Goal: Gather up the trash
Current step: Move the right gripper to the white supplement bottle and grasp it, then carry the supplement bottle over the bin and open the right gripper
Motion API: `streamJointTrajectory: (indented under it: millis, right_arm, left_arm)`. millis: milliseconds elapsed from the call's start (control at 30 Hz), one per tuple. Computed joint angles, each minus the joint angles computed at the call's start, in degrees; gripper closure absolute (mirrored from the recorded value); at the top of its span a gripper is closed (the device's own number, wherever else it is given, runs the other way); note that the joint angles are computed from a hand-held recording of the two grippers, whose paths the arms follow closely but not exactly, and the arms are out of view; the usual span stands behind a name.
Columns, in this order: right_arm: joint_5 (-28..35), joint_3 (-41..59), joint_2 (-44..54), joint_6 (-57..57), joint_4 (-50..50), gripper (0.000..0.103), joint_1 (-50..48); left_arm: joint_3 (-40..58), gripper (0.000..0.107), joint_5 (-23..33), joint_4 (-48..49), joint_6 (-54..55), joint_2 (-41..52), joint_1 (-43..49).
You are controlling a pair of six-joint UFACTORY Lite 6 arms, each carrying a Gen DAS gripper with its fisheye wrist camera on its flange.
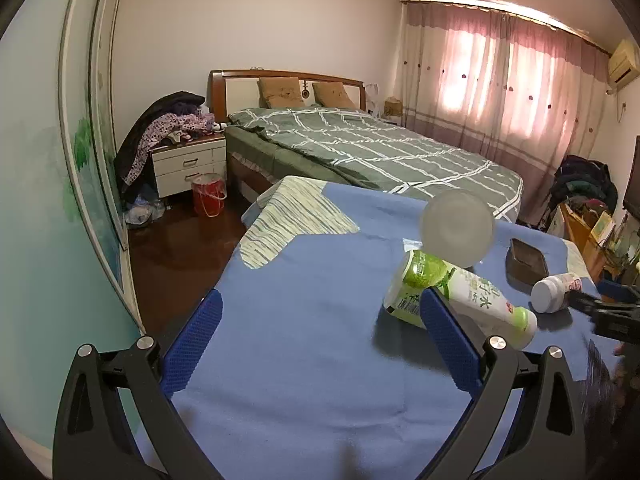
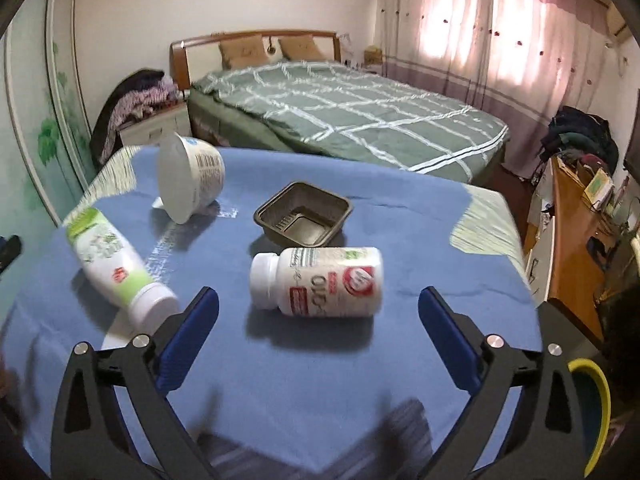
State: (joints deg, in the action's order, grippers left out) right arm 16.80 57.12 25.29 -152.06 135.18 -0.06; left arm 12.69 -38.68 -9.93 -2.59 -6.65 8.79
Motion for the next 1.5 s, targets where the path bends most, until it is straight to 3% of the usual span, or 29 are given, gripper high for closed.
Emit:
streamJointTrajectory:
  millis: [133, 300, 367, 433, 667, 867, 1000, 1233, 1400, 1500]
  right_arm:
    - [-3.9, 6.9, 6.0, -3.9, 5.1, 0.007, 1.9]
    - [-7.1, 14.7, 12.7, 11.9, -9.6, 0.007, 2.6]
    - [-8.1, 16.0, 13.8, 15.3, -12.3, 0.024, 2.6]
    - [-7.1, 15.0, 12.9, 20.4, -16.8, 0.023, 1.4]
    - [-1.7, -1.0, -0.7, 9.7, -5.2, 0.023, -4.8]
    - [5.3, -16.4, -13.3, 4.9, -2.9, 0.023, -18.6]
    - [9.6, -21.5, -15.8, -1.8, 0.7, 0.023, -29.0]
    - [12.8, -19.5, -10.7, -6.9, 5.4, 0.023, -44.6]
    - [9.9, -11.7, -3.4, -2.1, 4.6, 0.023, -50.0]
    - [8.3, -9.4, -1.7, -5.3, 11.1, 0.023, -49.8]
  left_arm:
    - [0.0, 0.010, -0.4, -1.9, 1.0, 0.3, -1.5]
    - [-0.2, 0.010, -0.3, -2.3, 0.8, 0.2, -2.2]
    - [-0.4, 0.010, -0.4, -2.3, 0.8, 0.2, -2.3]
    - [-0.5, 0.010, -0.6, -2.8, 1.1, 0.2, -2.6]
    - [-1.0, 0.010, 0.3, -2.7, 1.0, -0.7, -3.0]
    - [-1.6, 0.010, 0.6, -2.3, 1.1, -1.5, -3.5]
    - [-1.9, 0.010, 1.0, -1.1, 0.4, -2.1, -2.8]
    - [-1.8, 0.010, 1.2, -2.6, 1.8, -2.1, -3.8]
    - [-1.5, 0.010, 0.6, -5.1, 3.8, -1.0, -5.3]
    - [-1.0, 0.010, 0.5, -6.1, 4.7, -0.2, -5.9]
